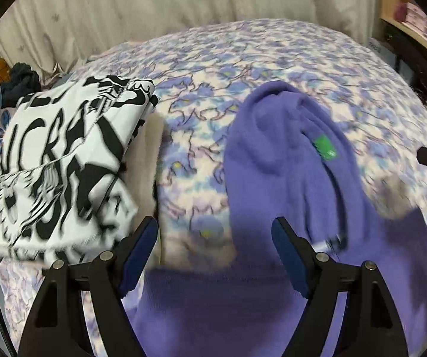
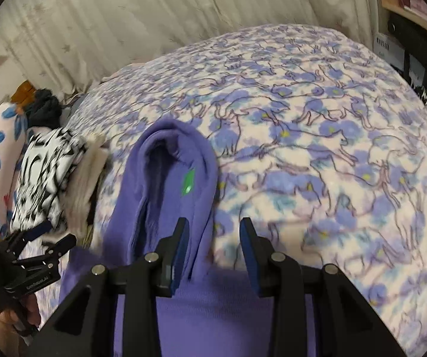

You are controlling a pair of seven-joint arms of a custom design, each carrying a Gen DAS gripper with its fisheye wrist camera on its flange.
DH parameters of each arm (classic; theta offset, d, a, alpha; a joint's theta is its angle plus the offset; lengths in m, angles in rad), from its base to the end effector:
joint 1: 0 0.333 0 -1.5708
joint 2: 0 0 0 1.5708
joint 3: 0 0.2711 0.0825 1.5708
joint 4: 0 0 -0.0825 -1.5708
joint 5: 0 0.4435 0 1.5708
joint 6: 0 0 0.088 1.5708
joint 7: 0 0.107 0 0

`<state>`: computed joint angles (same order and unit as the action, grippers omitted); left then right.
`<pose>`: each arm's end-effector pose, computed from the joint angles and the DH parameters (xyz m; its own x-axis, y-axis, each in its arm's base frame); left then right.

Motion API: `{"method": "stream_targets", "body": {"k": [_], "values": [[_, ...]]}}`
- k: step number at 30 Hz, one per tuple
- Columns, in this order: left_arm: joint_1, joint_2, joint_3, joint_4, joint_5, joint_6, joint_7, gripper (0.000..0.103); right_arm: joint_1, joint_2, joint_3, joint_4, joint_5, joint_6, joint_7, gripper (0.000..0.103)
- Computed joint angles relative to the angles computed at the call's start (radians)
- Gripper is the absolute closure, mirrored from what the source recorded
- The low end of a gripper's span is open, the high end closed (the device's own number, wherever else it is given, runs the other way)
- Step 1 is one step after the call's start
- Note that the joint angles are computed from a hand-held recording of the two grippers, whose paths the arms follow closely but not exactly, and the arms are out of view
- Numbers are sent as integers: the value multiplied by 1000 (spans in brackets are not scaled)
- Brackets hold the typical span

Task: Fold large clothes
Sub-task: 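Grasp the hood with both tools and lift it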

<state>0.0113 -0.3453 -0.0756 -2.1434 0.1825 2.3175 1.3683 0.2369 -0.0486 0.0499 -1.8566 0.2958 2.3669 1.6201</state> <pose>0.5652 -0.0359 0.5471 0.0747 -0.9921 -0.1010 -0.8589 -0.0126 -0.5120 0.6235 0.1880 0.5402 0.1621 -0.9383 -0.3054 -0.8739 0.0072 -0.4861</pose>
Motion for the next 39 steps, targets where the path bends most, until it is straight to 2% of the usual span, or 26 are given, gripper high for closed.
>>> {"method": "stream_targets", "body": {"k": [5, 10, 17, 19, 20, 21, 22, 24, 25, 26, 27, 29, 32, 35, 39], "values": [[7, 165, 9, 118, -44, 12, 10, 25, -5, 165, -3, 147, 48, -23, 21, 67], [19, 297, -9, 213, 16, 7, -26, 25, -15, 304, 8, 278, 95, -46, 18, 67], [30, 424, -11, 316, -27, -15, -2, 26, 6, 453, 6, 431, 38, -44, 65, 67], [38, 443, -14, 327, -76, -6, 24, 32, 9, 481, 6, 457, 27, -27, 70, 67], [44, 452, -16, 331, -122, -1, 49, 42, 8, 495, 7, 469, 26, -22, 72, 67], [51, 459, -19, 336, -173, 0, 78, 55, 7, 511, 9, 487, 26, -29, 74, 67], [57, 464, -22, 337, -215, 5, 98, 63, 6, 529, 10, 506, 25, -40, 77, 67], [62, 470, -26, 339, -264, 13, 117, 90, 1, 550, 18, 531, 32, -62, 69, 67], [56, 467, -25, 335, -237, 21, 100, 93, 4, 553, 18, 533, 24, -66, 61, 68], [48, 462, -24, 330, -198, 27, 82, 97, 13, 541, 13, 517, 3, -56, 50, 80], [41, 455, -24, 324, -164, 31, 68, 99, 23, 529, 10, 502, -20, -50, 34, 99], [26, 433, -21, 314, -79, 20, 6, 100, 38, 483, 1, 443, -54, -8, 37, 98], [18, 387, -20, 306, -31, -22, -55, 100, 35, 374, 3, 319, -52, 73, 18, 98], [20, 294, -16, 250, -35, -31, -47, 100, 13, 242, 13, 187, 7, 134, -27, 98], [15, 113, 5, 122, -93, -22, 13, 100, 3, 7, 19, -24, 136, 195, -164, 98]]}}
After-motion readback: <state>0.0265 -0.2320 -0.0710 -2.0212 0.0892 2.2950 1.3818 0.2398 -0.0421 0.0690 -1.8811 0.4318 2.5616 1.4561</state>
